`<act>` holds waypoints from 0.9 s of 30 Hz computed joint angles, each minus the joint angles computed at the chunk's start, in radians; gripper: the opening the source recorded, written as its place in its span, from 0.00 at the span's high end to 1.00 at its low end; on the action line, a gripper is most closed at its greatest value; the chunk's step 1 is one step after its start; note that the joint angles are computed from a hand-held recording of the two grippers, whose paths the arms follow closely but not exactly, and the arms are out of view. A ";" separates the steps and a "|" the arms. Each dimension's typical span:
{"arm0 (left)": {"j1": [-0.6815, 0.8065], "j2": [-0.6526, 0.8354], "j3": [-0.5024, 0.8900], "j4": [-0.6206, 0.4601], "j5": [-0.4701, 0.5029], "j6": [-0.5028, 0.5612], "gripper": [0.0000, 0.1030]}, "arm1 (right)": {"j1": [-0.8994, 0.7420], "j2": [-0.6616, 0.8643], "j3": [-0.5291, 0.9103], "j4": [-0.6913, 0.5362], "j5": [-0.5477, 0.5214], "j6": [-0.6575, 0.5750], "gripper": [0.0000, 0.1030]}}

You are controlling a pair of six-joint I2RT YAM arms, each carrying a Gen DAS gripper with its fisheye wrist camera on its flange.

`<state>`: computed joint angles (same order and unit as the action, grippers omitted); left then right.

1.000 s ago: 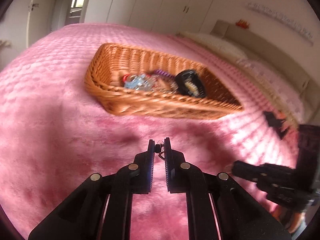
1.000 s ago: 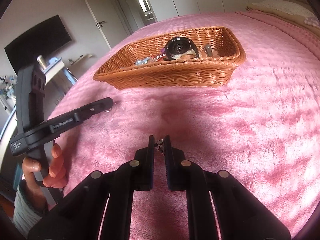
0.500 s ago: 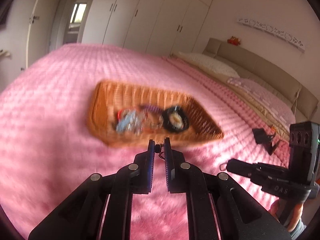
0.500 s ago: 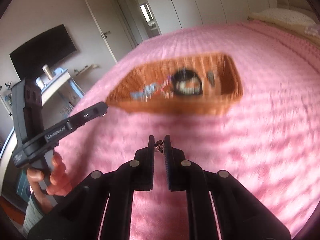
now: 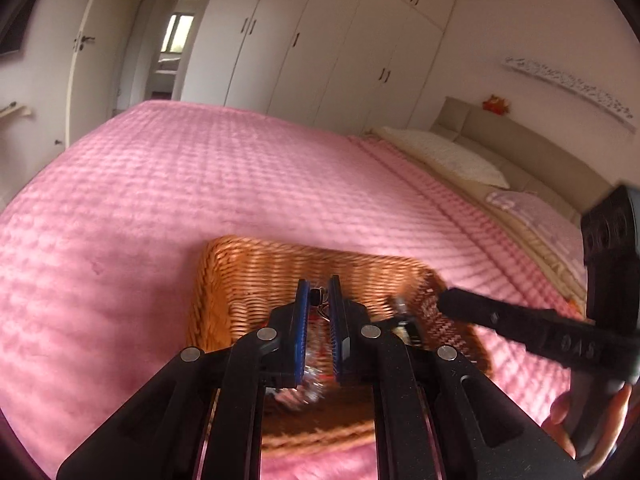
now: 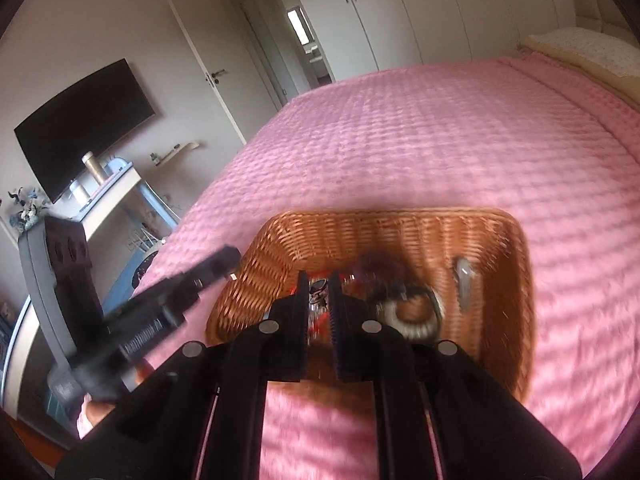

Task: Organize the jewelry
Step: 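Lower the ring and charm into the basket and open both tools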

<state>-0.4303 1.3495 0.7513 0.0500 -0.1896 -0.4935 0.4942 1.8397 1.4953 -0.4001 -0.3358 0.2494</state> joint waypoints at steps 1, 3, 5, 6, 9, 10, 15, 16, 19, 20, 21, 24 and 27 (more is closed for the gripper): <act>0.011 0.014 -0.002 0.009 0.008 0.001 0.92 | 0.004 0.046 0.046 -0.016 0.006 -0.001 0.92; 0.031 0.047 -0.015 0.040 0.028 0.008 0.92 | 0.012 0.127 0.129 -0.051 0.012 -0.006 0.92; 0.041 0.070 -0.019 0.051 0.029 0.015 0.92 | 0.028 0.204 0.209 -0.089 0.039 -0.010 0.92; 0.046 0.080 -0.021 0.058 0.032 0.019 0.92 | 0.037 0.245 0.253 -0.110 0.054 -0.012 0.92; 0.044 0.105 -0.029 0.075 0.021 0.026 0.92 | 0.055 0.319 0.336 -0.147 0.091 -0.016 0.92; 0.041 0.107 -0.030 0.076 0.017 0.026 0.92 | 0.059 0.338 0.358 -0.157 0.092 -0.017 0.92; 0.047 0.135 -0.022 0.079 0.026 0.035 0.92 | 0.081 0.387 0.427 -0.200 0.161 -0.010 0.92; 0.047 0.136 -0.025 0.084 0.021 0.037 0.92 | 0.083 0.393 0.436 -0.206 0.165 -0.007 0.92; 0.063 0.123 -0.046 0.113 0.066 0.030 0.88 | 0.076 0.394 0.442 -0.208 0.150 0.001 0.91; 0.073 0.122 -0.049 0.121 0.084 0.025 0.83 | 0.071 0.388 0.433 -0.202 0.135 0.005 0.89; 0.080 0.111 -0.059 0.129 0.090 0.016 0.70 | 0.067 0.379 0.421 -0.191 0.129 0.007 0.85; 0.079 0.061 -0.091 0.142 0.067 0.020 0.67 | 0.060 0.322 0.341 -0.136 0.137 0.013 0.81; 0.092 -0.026 -0.141 0.164 0.079 -0.002 0.59 | 0.048 0.244 0.239 -0.087 0.115 0.029 0.76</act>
<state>-0.3378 1.3233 0.6102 0.2138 -0.1110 -0.4954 0.5418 2.0837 1.7344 -0.4873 -0.2210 0.2781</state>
